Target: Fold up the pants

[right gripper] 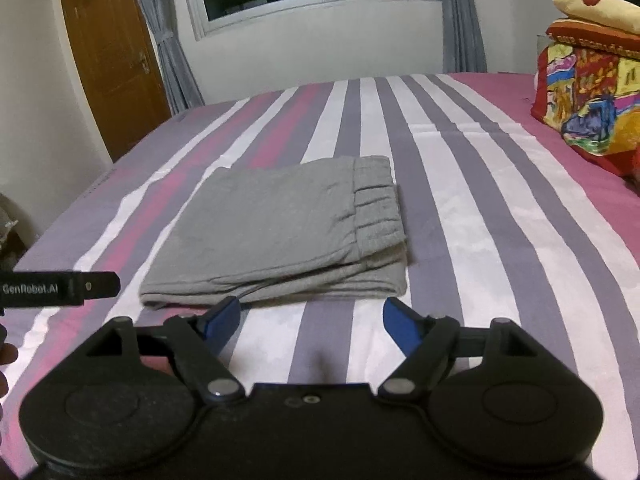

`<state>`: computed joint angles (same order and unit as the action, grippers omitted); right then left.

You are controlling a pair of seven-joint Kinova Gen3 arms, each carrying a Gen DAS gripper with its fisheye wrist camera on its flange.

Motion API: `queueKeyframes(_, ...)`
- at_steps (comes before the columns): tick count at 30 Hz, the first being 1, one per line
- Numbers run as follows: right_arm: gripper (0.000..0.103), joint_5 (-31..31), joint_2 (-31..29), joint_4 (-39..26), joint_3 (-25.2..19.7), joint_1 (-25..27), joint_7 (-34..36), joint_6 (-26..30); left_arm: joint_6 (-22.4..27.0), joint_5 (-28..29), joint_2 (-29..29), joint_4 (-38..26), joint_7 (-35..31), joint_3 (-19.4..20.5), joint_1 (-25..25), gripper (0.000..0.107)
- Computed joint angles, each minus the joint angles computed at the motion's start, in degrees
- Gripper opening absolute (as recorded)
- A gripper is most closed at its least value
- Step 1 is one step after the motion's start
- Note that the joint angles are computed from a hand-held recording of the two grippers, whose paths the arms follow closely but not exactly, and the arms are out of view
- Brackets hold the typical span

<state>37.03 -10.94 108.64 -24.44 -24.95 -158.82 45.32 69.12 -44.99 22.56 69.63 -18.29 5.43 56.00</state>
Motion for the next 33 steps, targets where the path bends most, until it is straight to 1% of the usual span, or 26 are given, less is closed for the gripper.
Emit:
queueKeyframes(3,0.081,-0.81,-3.02,0.5,-1.4,-0.2,-0.63,1.4,2.39,1.16,-1.82,-0.76,-0.37,1.09,0.59,0.103)
queueKeyframes(5,0.082,-0.57,-5.05,0.55,-3.53,0.49,-1.01,2.87,4.05,-0.89,-2.88,-0.18,2.42,0.55,3.09,0.103)
queueKeyframes(7,0.084,-0.69,-6.96,0.19,-5.63,1.34,-1.01,4.44,6.98,-2.57,-3.2,-1.06,4.43,1.44,4.33,0.103)
queueKeyframes(11,0.085,-1.96,-10.61,-1.17,-9.48,3.62,-0.1,6.94,11.84,-4.16,-3.68,-2.96,5.42,2.74,6.42,0.103)
queueKeyframes(13,0.089,-2.74,-12.15,-2.08,-11.01,4.89,0.68,7.86,14.21,-4.54,-3.72,-4.05,5.85,3.29,7.32,0.103)
queueKeyframes(14,0.09,-2.98,-12.82,-2.73,-12.04,5.74,0.97,8.56,14.9,-4.86,-3.91,-4.24,6.08,3.53,7.81,0.103)
queueKeyframes(16,0.094,-3.27,-13.97,-4.02,-14.22,7.76,1.56,10.01,16.74,-6.88,-4.02,-4.3,7.19,3.8,9.52,0.103)
queueKeyframes(18,0.096,-3.9,-14.91,-5.22,-15.9,9.7,2.35,11.13,19.72,-9.48,-3.58,-4.85,8.36,3.84,11.74,0.103)
queueKeyframes(20,0.098,-4.83,-15.88,-6.09,-17.04,11.4,3.18,11.62,19.97,-11.07,-4.55,-3.31,10.74,4.17,12.99,0.103)
queueKeyframes(23,0.098,-6.52,-17.52,-6.83,-18.2,13.59,4.65,11.7,18.07,-11.76,-7.18,0.35,15.54,5.73,12.86,0.103)
queueKeyframes(25,0.1,-7.68,-18.64,-6.94,-18.84,15.0,5.6,11.2,19.0,-12.42,-7.61,1.29,17.29,6.88,12.74,0.103)
queueKeyframes(28,0.102,-9.21,-20.09,-7.18,-20.27,17.84,6.96,10.62,21.27,-12.03,-7.11,0.67,15.96,8.13,12.35,0.103)
queueKeyframes(33,0.103,-11.63,-22.08,-7.34,-21.87,22.18,9.84,9.17,22.32,-12.06,-6.75,-0.16,14.09,8.78,12.81,0.103)
